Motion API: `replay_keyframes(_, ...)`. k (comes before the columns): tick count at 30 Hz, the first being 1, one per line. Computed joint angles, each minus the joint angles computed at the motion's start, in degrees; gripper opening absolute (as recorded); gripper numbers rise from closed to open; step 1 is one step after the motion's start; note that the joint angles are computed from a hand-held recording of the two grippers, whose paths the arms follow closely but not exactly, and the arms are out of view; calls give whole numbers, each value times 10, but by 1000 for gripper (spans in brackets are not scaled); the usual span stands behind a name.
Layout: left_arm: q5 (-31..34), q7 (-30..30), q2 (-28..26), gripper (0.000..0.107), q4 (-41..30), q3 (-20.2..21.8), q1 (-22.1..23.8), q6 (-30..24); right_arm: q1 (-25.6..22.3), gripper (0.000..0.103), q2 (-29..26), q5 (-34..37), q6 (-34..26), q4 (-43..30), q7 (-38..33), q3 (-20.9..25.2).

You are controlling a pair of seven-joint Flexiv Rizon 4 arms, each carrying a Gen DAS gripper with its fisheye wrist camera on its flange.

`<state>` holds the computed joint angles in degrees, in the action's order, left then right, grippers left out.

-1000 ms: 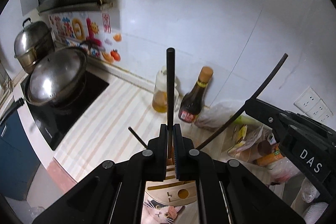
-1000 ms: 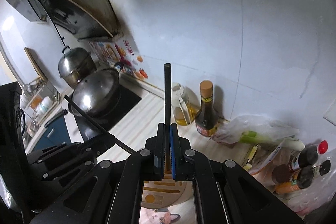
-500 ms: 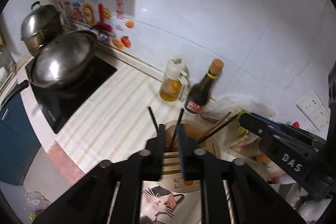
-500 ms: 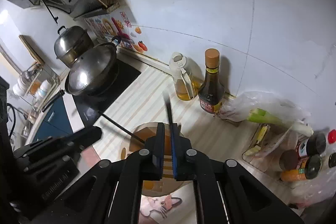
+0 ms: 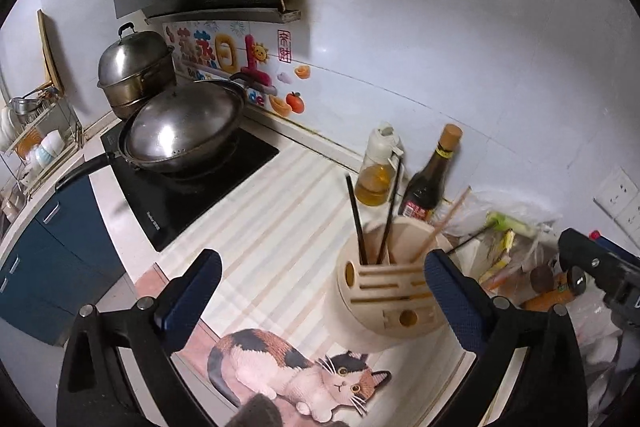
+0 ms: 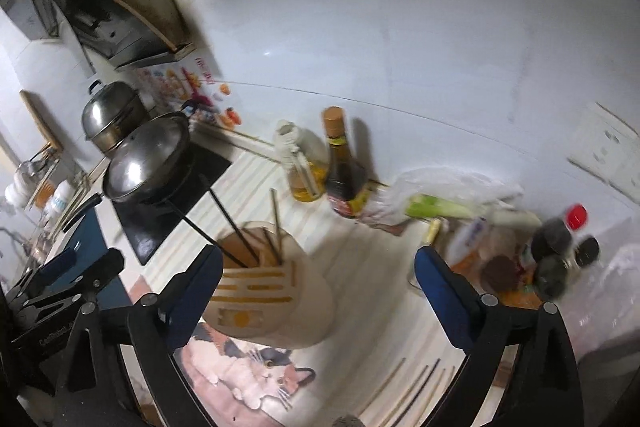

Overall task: Organize utensils
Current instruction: 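Grasp a light wooden chopstick with the right tool while the left tool grasps another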

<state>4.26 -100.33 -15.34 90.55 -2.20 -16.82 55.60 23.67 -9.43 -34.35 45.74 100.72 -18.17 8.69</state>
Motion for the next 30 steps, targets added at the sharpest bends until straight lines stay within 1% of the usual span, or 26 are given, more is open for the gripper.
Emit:
replay_keyframes(4,-18,15,16,103,43,-11,-3,22,-7,103,47,-63,9,76,85,3)
replay_keyframes(7,-23,28,25,103,77,-20,-12,46,-21,103,81,-75,13,130,126,17)
replay_keyframes(9,-8,26,25,103,91,-21,-24,54,-31,103,99,-74,19,162,143,25)
replay_keyframes(12,18,22,16,103,102,-24,-45,45,-44,103,128,-46,17,215,160,39)
replay_keyframes(15,31,32,-1,103,109,-31,-62,28,-49,103,148,17,-6,253,151,50)
replay_keyframes(17,43,37,-21,103,107,-33,-76,12,-48,102,162,73,-33,280,148,57)
replay_keyframes(18,47,40,-32,103,103,-34,-82,3,-49,90,166,87,-36,290,150,59)
replay_keyframes(19,50,42,-39,103,102,-33,-88,-3,-50,79,171,116,-36,308,146,59)
replay_keyframes(20,55,47,-55,103,95,-35,-94,-16,-49,56,171,146,-30,321,137,58)
replay_keyframes(21,55,53,-67,103,90,-36,-99,-24,-49,46,169,180,-19,334,126,56)
replay_keyframes(23,59,62,-91,102,76,-36,-110,-44,-50,41,167,232,24,367,114,54)
replay_keyframes(24,55,73,-103,102,68,-39,-113,-51,-49,33,162,246,31,372,107,53)
replay_keyframes(26,52,91,-130,89,50,-41,-122,-71,-48,24,145,275,53,385,91,51)
replay_keyframes(27,46,100,-140,80,43,-43,-125,-79,-48,18,138,281,65,389,89,51)
replay_keyframes(28,40,108,-150,76,36,-45,-128,-87,-48,18,130,288,76,395,85,50)
replay_keyframes(30,30,122,-164,76,21,-46,-133,-98,-48,16,121,291,95,401,88,51)
